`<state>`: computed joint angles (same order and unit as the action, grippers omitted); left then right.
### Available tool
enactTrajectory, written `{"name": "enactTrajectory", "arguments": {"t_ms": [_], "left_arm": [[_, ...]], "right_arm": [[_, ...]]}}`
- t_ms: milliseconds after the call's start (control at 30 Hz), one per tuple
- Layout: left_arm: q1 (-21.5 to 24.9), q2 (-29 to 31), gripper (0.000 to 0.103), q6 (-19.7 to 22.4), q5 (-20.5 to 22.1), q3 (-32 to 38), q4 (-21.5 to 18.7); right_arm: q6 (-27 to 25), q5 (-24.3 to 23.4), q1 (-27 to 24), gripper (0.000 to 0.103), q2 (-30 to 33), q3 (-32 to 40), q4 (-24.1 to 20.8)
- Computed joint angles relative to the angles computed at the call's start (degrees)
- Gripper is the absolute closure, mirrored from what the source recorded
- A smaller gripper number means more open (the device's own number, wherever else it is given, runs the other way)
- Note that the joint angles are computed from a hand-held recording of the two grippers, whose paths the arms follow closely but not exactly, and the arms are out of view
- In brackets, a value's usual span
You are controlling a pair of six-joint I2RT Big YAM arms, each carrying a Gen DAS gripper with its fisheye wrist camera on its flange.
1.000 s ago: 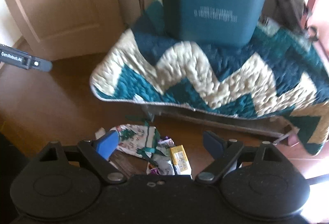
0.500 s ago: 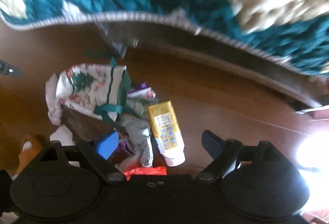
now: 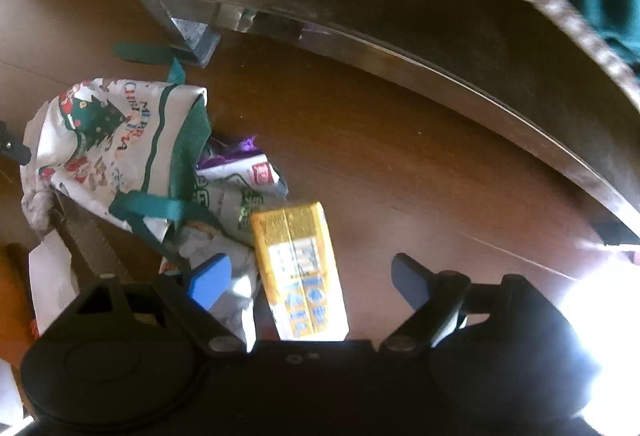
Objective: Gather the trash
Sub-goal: 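Grasp the white tissue with left gripper while right grasps the yellow milk bottle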
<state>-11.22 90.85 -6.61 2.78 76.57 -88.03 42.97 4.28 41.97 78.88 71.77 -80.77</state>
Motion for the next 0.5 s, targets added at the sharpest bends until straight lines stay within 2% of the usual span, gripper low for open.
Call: {"name": "enactTrajectory", "arguments": {"t_ms": [167,367,400,500], "left_arm": [[0.14,0.81,0.001,-0.75,1.52,-1.63,2.63],[-0.28,2.15,0.002,0.08,1.29,-1.23,2.43],[-0.23,2.19,0.006,0.65,1.24,-1.26,2.55],[-0.05,1.99,0.015,1.27,2.06,-0.93,2.01]], "right_arm": [[-2.32,0.13,-0.22,0.018,1.25,-0.46,2.21],[-3.30,0.21,-1.46,0.022,2.02,-1.42,3.30],[-3.44,0.18,-1.64,0.025,2.07,-1.63,3.40],[-3.99,-0.56,-2.15,0.057,2.33,-2.11,3.73]]}}
